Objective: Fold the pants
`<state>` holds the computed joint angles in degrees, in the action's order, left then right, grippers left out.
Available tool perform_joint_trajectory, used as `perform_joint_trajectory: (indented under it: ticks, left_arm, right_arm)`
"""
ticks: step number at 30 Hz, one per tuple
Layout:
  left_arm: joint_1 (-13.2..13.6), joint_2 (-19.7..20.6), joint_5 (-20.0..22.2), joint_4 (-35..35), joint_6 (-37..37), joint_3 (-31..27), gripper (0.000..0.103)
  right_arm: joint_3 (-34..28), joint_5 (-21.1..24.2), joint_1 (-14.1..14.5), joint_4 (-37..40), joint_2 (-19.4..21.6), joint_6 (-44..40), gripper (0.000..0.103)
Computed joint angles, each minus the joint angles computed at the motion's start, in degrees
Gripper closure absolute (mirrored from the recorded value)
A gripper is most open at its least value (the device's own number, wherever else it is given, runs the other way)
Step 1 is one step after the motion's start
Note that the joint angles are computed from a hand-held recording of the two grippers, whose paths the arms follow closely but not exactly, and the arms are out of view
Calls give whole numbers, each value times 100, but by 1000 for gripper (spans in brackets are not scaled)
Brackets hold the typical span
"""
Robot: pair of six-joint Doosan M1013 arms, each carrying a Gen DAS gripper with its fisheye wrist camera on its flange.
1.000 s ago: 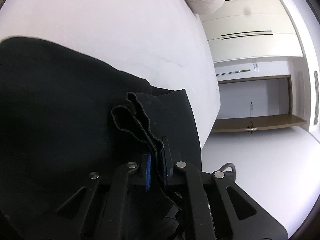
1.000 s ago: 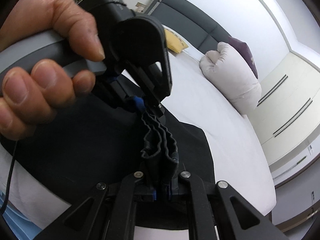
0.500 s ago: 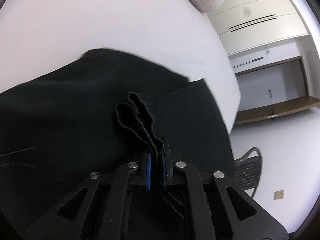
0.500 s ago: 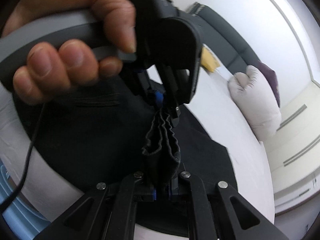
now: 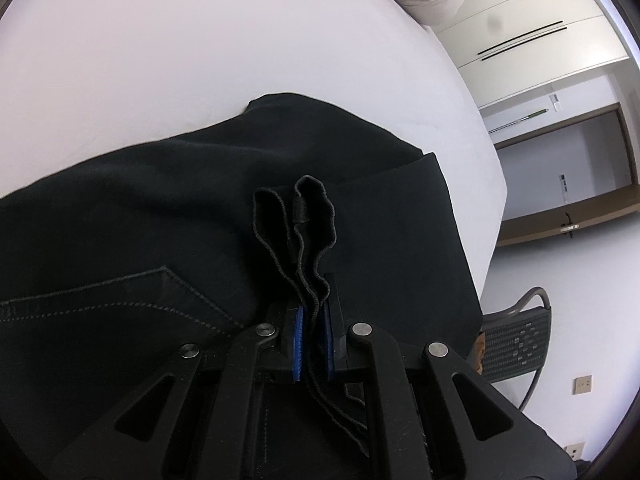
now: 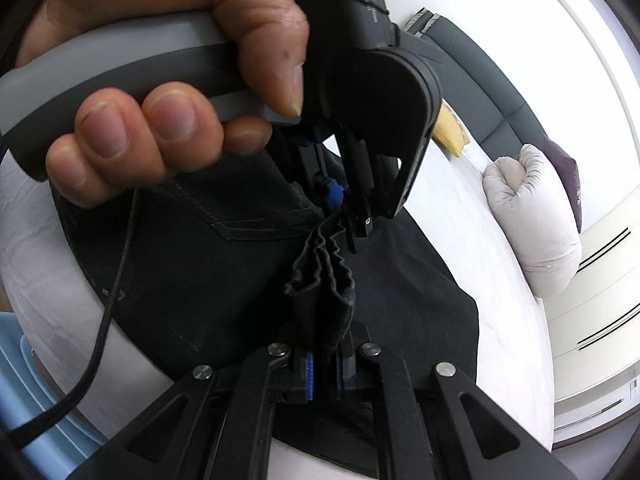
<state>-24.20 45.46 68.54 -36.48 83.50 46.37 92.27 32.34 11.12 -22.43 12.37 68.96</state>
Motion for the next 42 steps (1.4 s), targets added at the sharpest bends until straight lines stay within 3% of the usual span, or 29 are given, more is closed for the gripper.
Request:
perform_joint_trajectory:
  ticks: [11,13,15,17,19,21,22,23,24,28,30,32,35,38,40,42]
  left_arm:
    - [31,-52,-263,-281,-164,293,93]
    - [46,-137,-327,-191,-159,389,92]
    - [43,-257,-427,-3,-180,485,92]
    - [-13,-434,-590,663,-413,578,92]
    - [-56,-578,-756,1130,-531,663,92]
    - [-113,-730,-1014,1339,-538,765,92]
    - [-143,-785,-1137,1345,-469,797,92]
    - [-182,-826,-1248,1292,-372,826,92]
    - [-226,-836,-1313,1125,-204,829,92]
    - [-353,-719,-1233,433,402,822,92]
    - [-422,-624,-1081,353,381,808,92]
    - [-512,-569,-947,451,281,841,92]
    - [-511,-639,-1102,307,439,1160,92]
    - [-471,-666,-1141,92,500,1258,92]
    - [-462,-675,-1133,68,538,1285,92]
    - [-466,-693,-1148,79,579,1321,92]
  right_arm:
    - [-192,308,11,-81,208,-55,91]
    - [-220,362,20,-70,192,66,86]
    - [-284,493,-58,311,148,-68,64]
    - [-304,585,-171,752,58,-294,42]
    - [-406,910,-416,1769,-50,-882,40]
    - [-633,1507,-736,2887,-53,-1293,47]
    - [-793,1866,-944,3450,-7,-1384,53]
    - [-1101,2483,-1270,4195,151,-1348,67]
    - [-1333,2914,-1515,4716,303,-1259,71]
    - [-2514,4436,-2361,6319,1218,-949,71]
    - [-3254,5252,-2599,6974,1811,-547,71]
    - [-3881,5767,-2718,7513,2317,-254,71]
    - [-4628,6106,-2765,8008,2960,287,71]
    - [-4891,6225,-2755,8015,3290,678,71]
    - [-5005,6264,-2740,7880,3487,996,81]
    - [-4848,6260,-2775,7933,3506,1067,99]
